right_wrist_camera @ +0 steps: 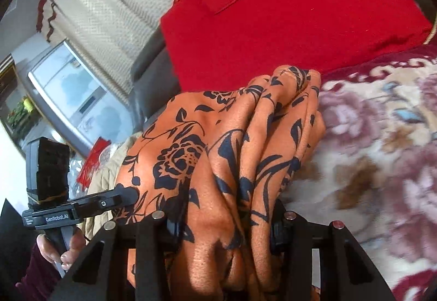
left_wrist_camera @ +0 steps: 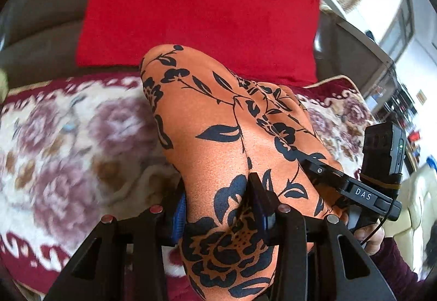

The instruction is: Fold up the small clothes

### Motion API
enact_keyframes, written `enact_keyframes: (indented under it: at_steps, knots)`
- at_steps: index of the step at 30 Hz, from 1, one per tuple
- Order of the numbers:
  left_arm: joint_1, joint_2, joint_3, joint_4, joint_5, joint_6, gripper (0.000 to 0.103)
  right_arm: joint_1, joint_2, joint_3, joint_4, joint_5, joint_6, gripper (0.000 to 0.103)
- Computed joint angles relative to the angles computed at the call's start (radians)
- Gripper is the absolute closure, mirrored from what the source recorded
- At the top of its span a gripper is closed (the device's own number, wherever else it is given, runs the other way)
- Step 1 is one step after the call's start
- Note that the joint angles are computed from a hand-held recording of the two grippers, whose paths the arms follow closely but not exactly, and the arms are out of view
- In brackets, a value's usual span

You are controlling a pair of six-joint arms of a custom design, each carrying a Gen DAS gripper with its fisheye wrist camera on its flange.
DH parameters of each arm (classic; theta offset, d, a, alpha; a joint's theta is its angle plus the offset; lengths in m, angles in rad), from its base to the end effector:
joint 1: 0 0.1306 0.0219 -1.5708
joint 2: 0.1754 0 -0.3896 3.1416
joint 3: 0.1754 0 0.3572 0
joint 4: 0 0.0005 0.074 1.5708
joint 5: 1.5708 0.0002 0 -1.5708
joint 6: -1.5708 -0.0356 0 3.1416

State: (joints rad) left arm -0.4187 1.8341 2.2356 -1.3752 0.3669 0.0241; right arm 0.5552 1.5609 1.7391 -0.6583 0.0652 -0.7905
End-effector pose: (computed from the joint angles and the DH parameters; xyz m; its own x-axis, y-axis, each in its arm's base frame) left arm 0.5211 -0.2464 0.5341 -0.7689 0.3176 -0.5549 0.5454 0.7787 -0.3101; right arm 0.4559 0.2794 0.5274 -0.6150 0.4531 -0.6453 -0.0565 0.7910 0.6092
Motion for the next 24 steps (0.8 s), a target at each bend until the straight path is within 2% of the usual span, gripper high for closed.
enact_keyframes:
  at_steps: [4,6,7,10,12,14,15,17,18,19,20,22,24]
  knots:
    - [0.034,-0.026,-0.108,0.014,-0.004,0.03,0.057,0.025,0.074,0.078,-0.07,-0.033,-0.033,0.056]
    - [0.039,-0.01,-0.135,-0.014,-0.04,0.035,0.053,0.03,0.126,0.14,-0.164,-0.054,-0.054,0.055]
    - [0.041,-0.005,-0.153,-0.014,-0.063,0.033,0.051,0.032,0.145,0.16,-0.2,-0.061,-0.063,0.051]
    - [0.052,-0.025,-0.186,0.023,-0.037,0.059,0.048,0.034,0.15,0.174,-0.22,-0.07,-0.06,0.046]
    - [0.049,-0.046,-0.184,0.035,-0.069,0.041,0.048,0.034,0.131,0.154,-0.217,-0.065,-0.068,0.046]
    - [0.043,-0.089,-0.207,0.079,-0.102,0.02,0.048,0.046,0.094,0.121,-0.199,0.0,-0.051,0.046]
    - [0.039,-0.114,-0.223,0.105,-0.107,0.012,0.045,0.057,0.073,0.106,-0.196,0.059,-0.032,0.046]
    - [0.031,-0.145,-0.243,0.136,-0.107,0.007,0.04,0.089,0.061,0.129,-0.205,0.235,0.044,0.045]
    - [0.025,-0.16,-0.257,0.15,-0.112,0.01,0.037,0.103,0.045,0.119,-0.174,0.296,0.084,0.044]
    - [0.021,-0.166,-0.263,0.153,-0.121,0.013,0.036,0.113,0.028,0.097,-0.122,0.319,0.113,0.044]
    - [0.011,-0.174,-0.279,0.161,-0.139,0.02,0.036,0.122,0.013,0.074,-0.063,0.319,0.139,0.044]
    - [-0.012,-0.172,-0.302,0.155,-0.193,0.019,0.035,0.131,0.01,0.069,-0.018,0.288,0.182,0.047]
    - [-0.039,-0.135,-0.304,0.1,-0.28,0.017,0.035,0.125,0.058,0.128,-0.082,0.187,0.185,0.047]
